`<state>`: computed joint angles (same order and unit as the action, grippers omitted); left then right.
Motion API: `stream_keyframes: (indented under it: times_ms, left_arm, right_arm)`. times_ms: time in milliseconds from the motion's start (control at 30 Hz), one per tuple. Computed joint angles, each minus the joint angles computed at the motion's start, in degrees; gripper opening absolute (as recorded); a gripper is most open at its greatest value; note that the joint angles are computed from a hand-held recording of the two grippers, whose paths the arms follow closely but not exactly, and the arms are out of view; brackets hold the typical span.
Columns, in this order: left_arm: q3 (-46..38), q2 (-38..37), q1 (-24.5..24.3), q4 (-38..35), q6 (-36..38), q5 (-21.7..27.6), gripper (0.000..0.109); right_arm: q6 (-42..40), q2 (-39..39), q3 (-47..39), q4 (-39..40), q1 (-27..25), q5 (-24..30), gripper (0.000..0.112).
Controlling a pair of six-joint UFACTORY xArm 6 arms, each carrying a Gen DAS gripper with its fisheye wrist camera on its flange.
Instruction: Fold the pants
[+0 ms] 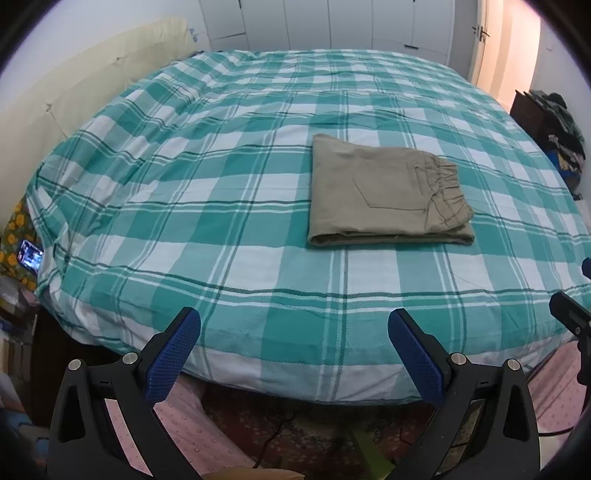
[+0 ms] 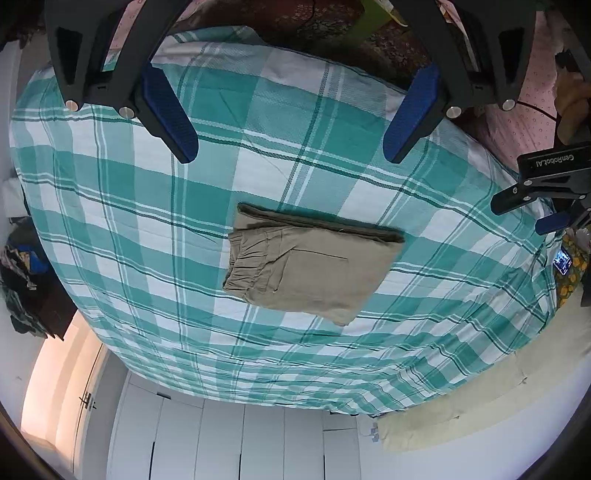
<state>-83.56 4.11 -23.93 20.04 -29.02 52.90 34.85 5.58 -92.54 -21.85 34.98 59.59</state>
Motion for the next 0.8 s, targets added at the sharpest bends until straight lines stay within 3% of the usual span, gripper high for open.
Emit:
stream_keyframes:
  times_ms: [800]
  left_arm:
    - [-0.94,-0.81,-1.94,-0.85,2.00,3.06,0.103]
  right_arm:
    - [-2.33,-0.58,-1.78,4.26,0.41,2.20,0.100]
